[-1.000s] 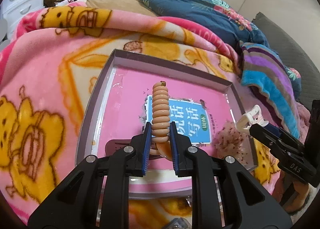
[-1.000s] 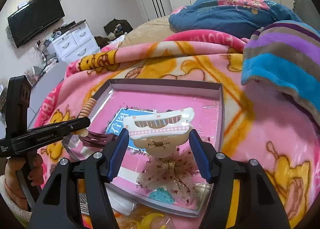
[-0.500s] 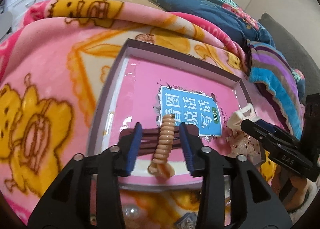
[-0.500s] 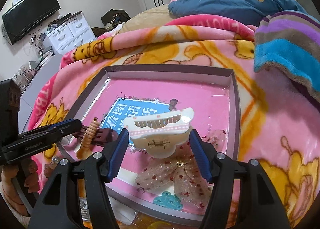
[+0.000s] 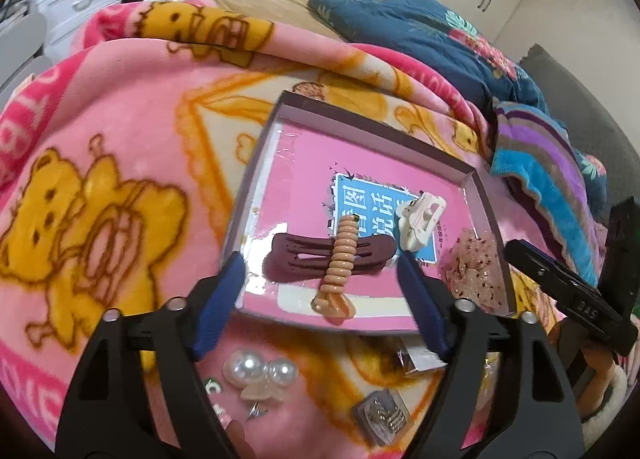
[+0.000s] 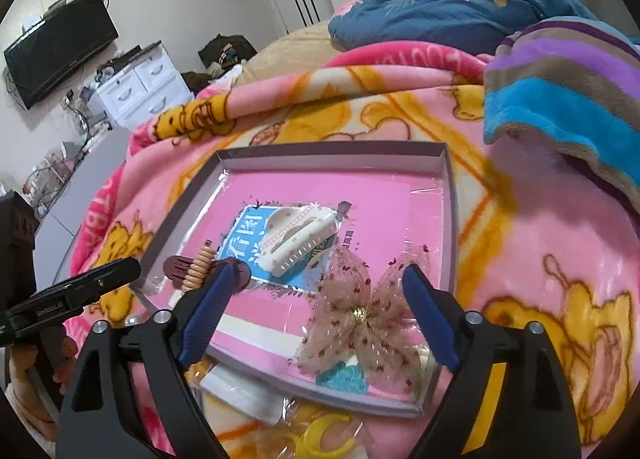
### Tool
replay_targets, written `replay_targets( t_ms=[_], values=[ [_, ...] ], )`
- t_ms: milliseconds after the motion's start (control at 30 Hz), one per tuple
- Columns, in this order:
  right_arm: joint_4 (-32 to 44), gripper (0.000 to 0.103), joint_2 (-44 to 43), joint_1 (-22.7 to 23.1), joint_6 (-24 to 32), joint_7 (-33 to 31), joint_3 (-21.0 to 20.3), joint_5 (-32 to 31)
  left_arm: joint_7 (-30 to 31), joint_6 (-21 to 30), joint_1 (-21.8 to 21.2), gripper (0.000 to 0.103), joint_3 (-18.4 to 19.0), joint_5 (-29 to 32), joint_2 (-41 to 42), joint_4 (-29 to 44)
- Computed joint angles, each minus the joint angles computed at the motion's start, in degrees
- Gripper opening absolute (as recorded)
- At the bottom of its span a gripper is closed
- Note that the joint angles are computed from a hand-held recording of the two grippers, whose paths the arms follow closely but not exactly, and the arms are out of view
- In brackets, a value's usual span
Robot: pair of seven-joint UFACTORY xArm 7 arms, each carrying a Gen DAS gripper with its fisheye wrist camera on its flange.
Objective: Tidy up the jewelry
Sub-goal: 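Lower the coil tie and white claw clip into the grey box with both grippers, then open both grippers and pull back from the box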
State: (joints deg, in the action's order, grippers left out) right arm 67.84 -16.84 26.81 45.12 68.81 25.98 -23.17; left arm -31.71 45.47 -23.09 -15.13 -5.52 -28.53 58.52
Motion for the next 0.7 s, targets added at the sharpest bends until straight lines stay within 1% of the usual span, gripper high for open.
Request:
replay_targets(
  t_ms=[67,233,333,567,700],
  values=[
    [-0.43,0.09,-1.09,0.05,-0.04,0.46,0.11,-0.04,-0.31,0.14,0.05,0.077,0.1,-0.06,-1.13,-0.54],
    [-0.19,0.092,-2.94,-0.63,0.97,1.25,1.41,-0.58,-1.42,0.84,0.57,0.09,0.29,-0.18,-4.24,-1.61],
    [0.64,0.093,-3.43,-1.07,1.73,1.37,2.4,-1.11,-1.72,1.17,0.93,0.092,0.29,-0.17,-5.66,-1.82],
    [3.89,0.094,-3.6,-1.84,4.7,1.3,5.36,-4.2,-1.94,2.16,1.6,0.093,0.14,-0.08,-9.77,-2.48],
    [5.02,0.095,-3.79,-1.77,5.28,1.53,6.26,-4.99,-1.79,3.07,1.9,0.093,0.14,-0.17,-11.8,-2.76]
  ],
)
